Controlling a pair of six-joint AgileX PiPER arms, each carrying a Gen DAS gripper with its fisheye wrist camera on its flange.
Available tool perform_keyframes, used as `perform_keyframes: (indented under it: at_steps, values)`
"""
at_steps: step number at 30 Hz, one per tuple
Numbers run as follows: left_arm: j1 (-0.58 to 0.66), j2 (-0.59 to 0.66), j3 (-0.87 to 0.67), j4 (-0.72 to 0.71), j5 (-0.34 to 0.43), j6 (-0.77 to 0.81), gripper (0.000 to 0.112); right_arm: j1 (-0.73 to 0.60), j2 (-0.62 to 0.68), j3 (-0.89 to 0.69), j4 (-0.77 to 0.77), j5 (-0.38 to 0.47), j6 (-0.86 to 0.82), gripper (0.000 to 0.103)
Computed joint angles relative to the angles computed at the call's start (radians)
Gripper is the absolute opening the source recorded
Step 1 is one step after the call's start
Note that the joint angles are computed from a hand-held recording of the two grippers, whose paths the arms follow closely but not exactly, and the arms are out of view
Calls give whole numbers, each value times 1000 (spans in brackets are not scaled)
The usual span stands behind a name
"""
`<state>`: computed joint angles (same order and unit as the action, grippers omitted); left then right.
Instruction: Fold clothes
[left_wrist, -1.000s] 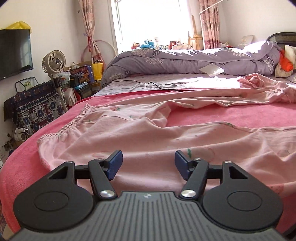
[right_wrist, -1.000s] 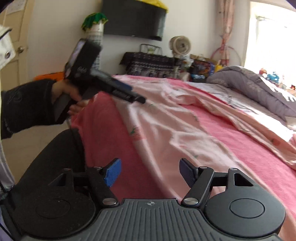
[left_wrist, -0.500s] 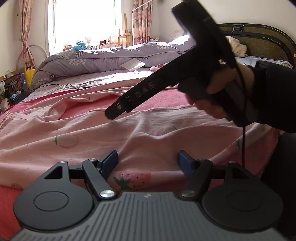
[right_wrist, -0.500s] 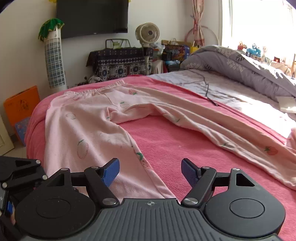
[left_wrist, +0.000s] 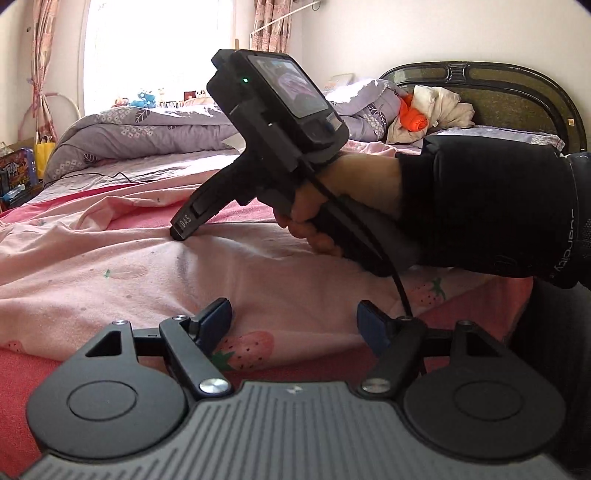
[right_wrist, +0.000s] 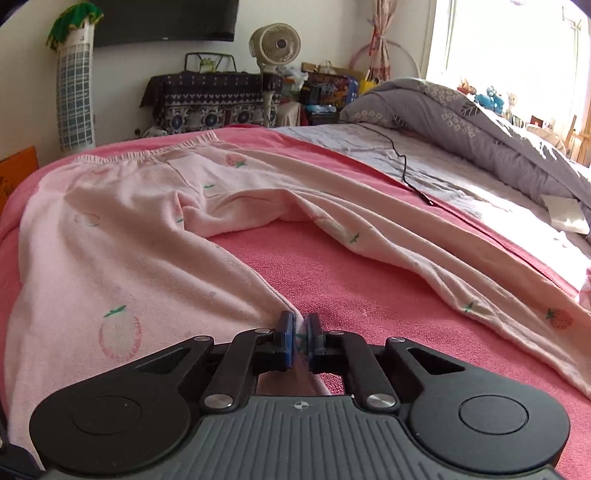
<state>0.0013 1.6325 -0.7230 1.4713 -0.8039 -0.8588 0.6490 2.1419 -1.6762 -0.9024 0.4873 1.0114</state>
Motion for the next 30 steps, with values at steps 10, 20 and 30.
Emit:
perform_keyframes:
  at_steps: [10,20,30]
  values:
    - [81,-19,-56,161,-129,-255,76,-113,-389,493,-344,-216,482,49]
    - [-95,-26,-52,187,-73,-243,76,-5,-565,819,-447,-97,604,46]
    - [-184,-22,-33,189,-37,-229,79,-101,-537,799,-508,-81,778,8]
